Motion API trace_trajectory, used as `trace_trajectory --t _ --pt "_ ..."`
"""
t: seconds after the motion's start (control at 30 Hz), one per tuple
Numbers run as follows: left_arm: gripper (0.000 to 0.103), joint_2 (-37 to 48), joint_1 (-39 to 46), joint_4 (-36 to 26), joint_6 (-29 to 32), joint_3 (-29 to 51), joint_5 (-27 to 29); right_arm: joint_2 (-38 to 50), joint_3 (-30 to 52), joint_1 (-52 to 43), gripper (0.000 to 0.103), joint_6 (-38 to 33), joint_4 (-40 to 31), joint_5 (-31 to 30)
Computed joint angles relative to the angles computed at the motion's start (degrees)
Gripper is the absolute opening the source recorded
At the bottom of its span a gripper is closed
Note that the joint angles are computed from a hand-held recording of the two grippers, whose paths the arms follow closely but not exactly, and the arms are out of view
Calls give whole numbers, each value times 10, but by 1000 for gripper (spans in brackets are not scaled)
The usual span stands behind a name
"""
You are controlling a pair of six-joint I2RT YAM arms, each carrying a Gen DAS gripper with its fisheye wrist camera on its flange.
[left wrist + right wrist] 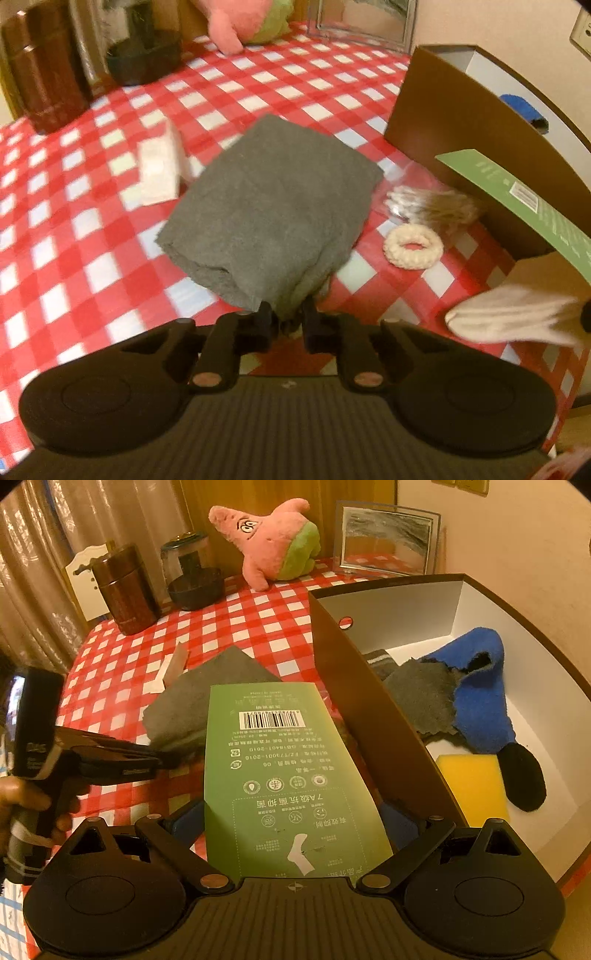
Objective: Organize soft objects
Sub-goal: 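Grasp the grey felt cloth with the left tool and lift it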
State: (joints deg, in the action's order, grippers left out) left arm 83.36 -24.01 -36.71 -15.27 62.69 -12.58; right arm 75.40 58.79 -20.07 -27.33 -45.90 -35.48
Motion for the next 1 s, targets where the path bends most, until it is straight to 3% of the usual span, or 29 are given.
trace_trajectory --t 0.17,0.33,0.5,0.57,0.67,1.0 --pt "13 -97 -1 -54 -18 -45 -31 0 -2 -7 97 -9 -6 -12" --pt "13 -195 -4 -158 -41 -78 -43 -2 -7 -11 97 -25 -18 -24" --pt "23 -226 -15 -233 -50 -67 -37 -3 -10 -8 97 -32 -23 -28" --pt "46 -232 -24 -231 -33 -61 -41 -1 -8 -10 97 -34 -24 -29" --pt "54 -213 -56 -208 4 -58 -82 -3 -9 -10 97 -33 -22 -29" --pt "56 -75 -95 -69 137 -89 -172 -4 -13 -22 97 -28 -28 -24"
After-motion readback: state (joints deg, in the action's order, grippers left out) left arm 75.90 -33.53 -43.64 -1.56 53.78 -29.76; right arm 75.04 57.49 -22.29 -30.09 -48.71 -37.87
